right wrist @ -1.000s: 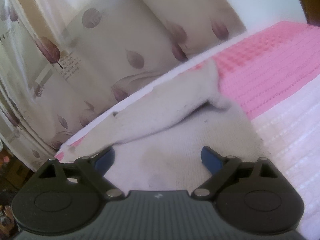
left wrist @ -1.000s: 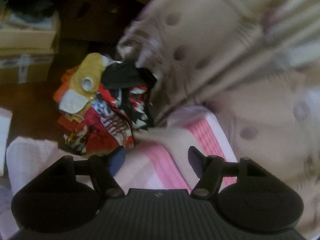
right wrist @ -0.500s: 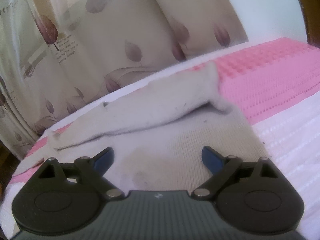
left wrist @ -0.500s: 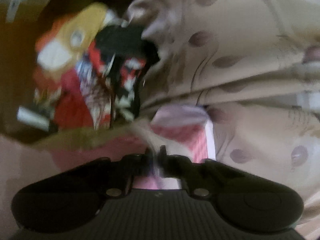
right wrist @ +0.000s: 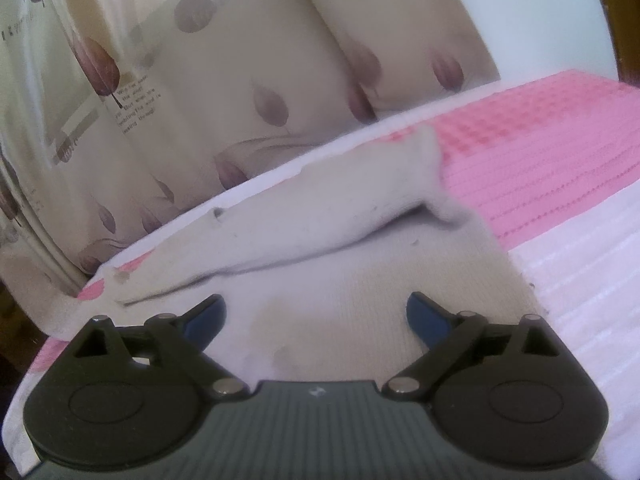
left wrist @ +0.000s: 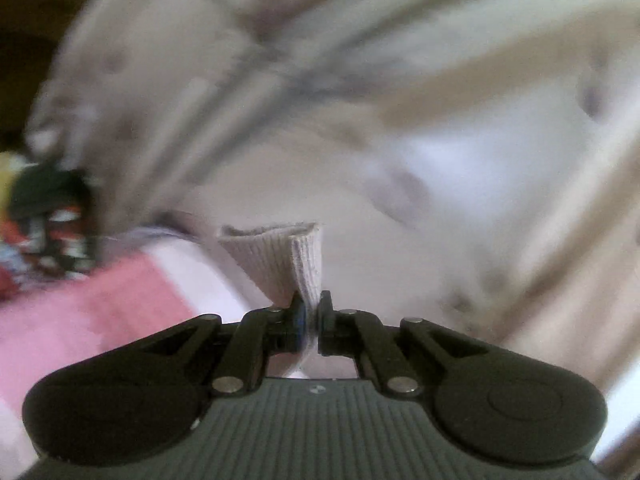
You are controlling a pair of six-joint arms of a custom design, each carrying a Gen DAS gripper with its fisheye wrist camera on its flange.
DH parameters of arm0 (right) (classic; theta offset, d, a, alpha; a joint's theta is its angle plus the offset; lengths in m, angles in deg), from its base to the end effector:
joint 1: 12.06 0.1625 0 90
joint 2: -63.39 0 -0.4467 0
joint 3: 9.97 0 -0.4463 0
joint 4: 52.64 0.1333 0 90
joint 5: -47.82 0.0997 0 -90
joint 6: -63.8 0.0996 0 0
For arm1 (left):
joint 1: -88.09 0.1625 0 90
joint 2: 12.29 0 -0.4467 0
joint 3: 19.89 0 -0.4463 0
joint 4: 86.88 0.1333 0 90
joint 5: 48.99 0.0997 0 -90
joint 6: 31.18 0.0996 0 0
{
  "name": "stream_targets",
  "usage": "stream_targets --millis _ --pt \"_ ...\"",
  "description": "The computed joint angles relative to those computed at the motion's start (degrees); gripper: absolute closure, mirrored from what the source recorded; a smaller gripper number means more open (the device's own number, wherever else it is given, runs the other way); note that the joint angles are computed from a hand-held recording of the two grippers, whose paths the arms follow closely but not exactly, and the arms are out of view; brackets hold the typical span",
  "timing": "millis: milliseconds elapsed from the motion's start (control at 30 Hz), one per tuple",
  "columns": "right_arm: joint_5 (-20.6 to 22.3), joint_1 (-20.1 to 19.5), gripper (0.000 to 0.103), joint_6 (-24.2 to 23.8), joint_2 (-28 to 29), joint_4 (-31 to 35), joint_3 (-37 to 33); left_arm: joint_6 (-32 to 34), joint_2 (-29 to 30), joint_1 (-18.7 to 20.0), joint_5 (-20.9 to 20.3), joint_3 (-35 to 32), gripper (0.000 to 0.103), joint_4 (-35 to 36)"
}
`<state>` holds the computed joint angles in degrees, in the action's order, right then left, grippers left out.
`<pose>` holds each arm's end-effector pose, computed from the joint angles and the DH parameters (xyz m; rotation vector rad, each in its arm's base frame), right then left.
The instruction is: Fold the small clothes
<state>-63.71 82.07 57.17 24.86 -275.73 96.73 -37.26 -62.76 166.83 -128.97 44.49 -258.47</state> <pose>0.1427 -0.6329 0.0775 -0.0628 -2.3727 1.4888 -0.0175 -0.8593 0.4547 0.0349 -2.5841 1.7440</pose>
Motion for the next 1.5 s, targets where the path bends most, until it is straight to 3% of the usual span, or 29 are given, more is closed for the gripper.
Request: stream_targets --millis 200,367,633,867,900,933,967,1033,1067,1133,1233,1333,1400,1500 --pt "3.67 -1.01 0.005 1.46 -0.83 -0.49 1.22 -0.04 3.06 -7.49 -4.39 1.63 0.098 4.75" --pt "6.26 -1.82 0.005 2.88 -1.49 -0.77 2.11 3.60 8.46 -12.41 -5.70 2.39 0.098 7.19" --pt "9.37 -2.97 0.005 5.42 -2.30 -1.00 3.23 9.03 18.94 -14.52 -7.55 0.58 0.098 13.46" --pt "11.71 -3.76 0.005 6.36 -2.85 -1.33 4.10 13.07 24.05 -12.60 -10.98 -0.89 0.096 16.71" --pt "11.95 -3.82 0.005 6.38 -2.88 -1.43 4.20 13.67 24.51 -12.39 -11.82 -1.61 0.091 17.45" --pt "12.13 -3.87 0.005 6.37 -2.87 -1.51 4.22 13.79 24.15 -12.20 -12.68 -1.20 0.068 17.83" --pt "12.33 -3.92 0.005 6.32 -2.86 -1.72 4.29 13.50 23.65 -11.85 -13.76 -0.56 0.034 17.00" --pt "12.61 -3.99 0.005 6.27 -2.70 -3.30 4.61 12.73 21.06 -11.68 -14.12 4.32 0.002 9.10" --pt "13.03 -4.07 0.005 6.13 -2.47 -5.06 4.93 12.75 19.49 -11.49 -13.44 7.27 0.001 4.11" --pt "16.41 -4.92 0.005 5.59 -2.49 -8.33 6.08 14.41 16.26 -10.73 -12.68 11.29 0.000 1.07" --pt "18.46 -5.30 0.005 3.60 -3.51 -8.90 6.81 20.59 11.80 -9.29 -7.17 17.67 0.001 -3.88" --pt "10.53 -3.40 0.009 -3.54 -4.09 -7.12 4.46 29.00 9.81 -7.83 0.01 21.51 0.007 -8.81" --pt "7.33 -3.28 0.024 -6.93 -4.82 -4.49 2.28 31.93 10.03 -6.69 2.49 21.88 0.011 -11.32" --pt "3.83 -3.61 0.043 -8.67 -5.39 0.45 -1.00 29.45 11.40 -4.90 3.90 21.24 0.009 -14.93"
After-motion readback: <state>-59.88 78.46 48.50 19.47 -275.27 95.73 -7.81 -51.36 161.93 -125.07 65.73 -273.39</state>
